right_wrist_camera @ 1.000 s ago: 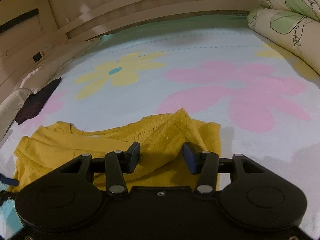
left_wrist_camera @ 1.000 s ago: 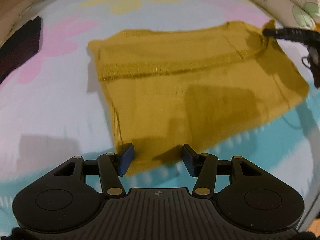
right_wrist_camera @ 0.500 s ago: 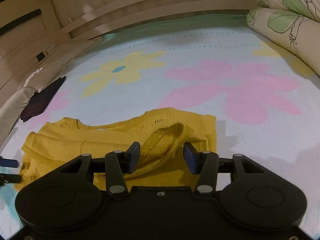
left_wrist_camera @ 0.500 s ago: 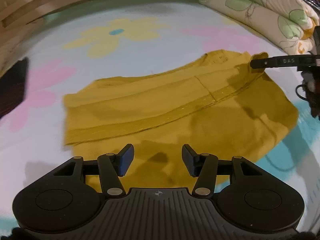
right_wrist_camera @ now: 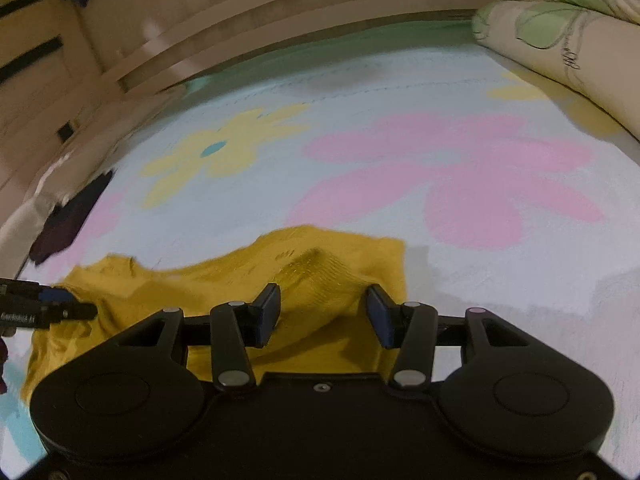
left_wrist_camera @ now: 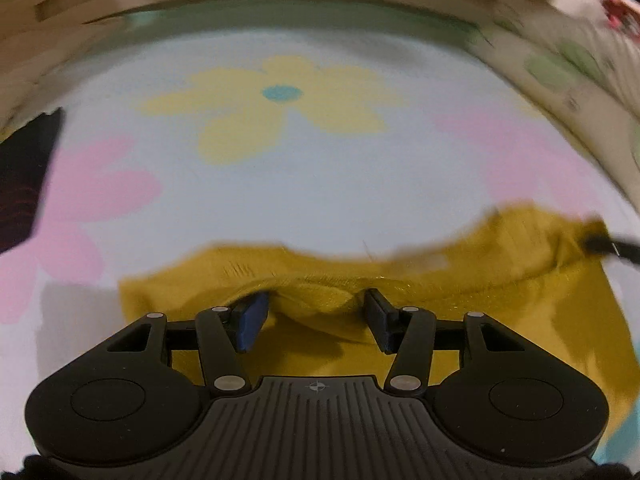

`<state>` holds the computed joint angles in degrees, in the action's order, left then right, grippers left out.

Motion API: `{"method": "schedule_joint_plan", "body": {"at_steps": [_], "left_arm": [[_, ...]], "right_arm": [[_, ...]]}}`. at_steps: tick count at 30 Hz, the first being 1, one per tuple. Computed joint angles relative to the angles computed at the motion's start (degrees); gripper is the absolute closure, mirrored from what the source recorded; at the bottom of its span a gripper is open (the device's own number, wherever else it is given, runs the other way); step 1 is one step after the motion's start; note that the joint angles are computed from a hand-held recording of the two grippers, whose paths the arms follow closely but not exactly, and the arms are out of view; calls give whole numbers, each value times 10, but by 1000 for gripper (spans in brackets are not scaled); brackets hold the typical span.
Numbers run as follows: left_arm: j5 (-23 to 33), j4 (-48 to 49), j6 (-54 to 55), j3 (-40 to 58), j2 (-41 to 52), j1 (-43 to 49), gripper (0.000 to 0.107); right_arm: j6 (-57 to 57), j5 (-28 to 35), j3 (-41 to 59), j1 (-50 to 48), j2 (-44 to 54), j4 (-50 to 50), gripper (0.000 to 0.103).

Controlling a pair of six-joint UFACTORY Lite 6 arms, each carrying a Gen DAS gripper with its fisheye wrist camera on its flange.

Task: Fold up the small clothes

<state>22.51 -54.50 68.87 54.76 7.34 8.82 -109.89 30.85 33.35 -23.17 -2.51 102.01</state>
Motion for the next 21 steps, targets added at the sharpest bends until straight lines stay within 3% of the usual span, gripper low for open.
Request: {"method": "schedule_joint_plan", "body": {"at_steps": [5, 9, 12, 16, 21], "left_arm": [[-27, -25, -33, 44, 19, 16, 56], [-16, -38, 9, -3, -42, 34, 56], [15, -23, 45, -56, -98, 51, 56], [29, -12, 107, -154, -162, 51, 55], [17, -1, 223, -296, -270, 79, 52]], "right_arm": [[0, 7, 5, -15, -11, 15, 47], [-32, 4, -17, -14, -48, 54, 46], [-37, 14, -23, -13, -61, 54, 46], [7, 36, -17, 6, -52, -26, 45], [38, -14, -37, 72, -54, -114, 45]]}}
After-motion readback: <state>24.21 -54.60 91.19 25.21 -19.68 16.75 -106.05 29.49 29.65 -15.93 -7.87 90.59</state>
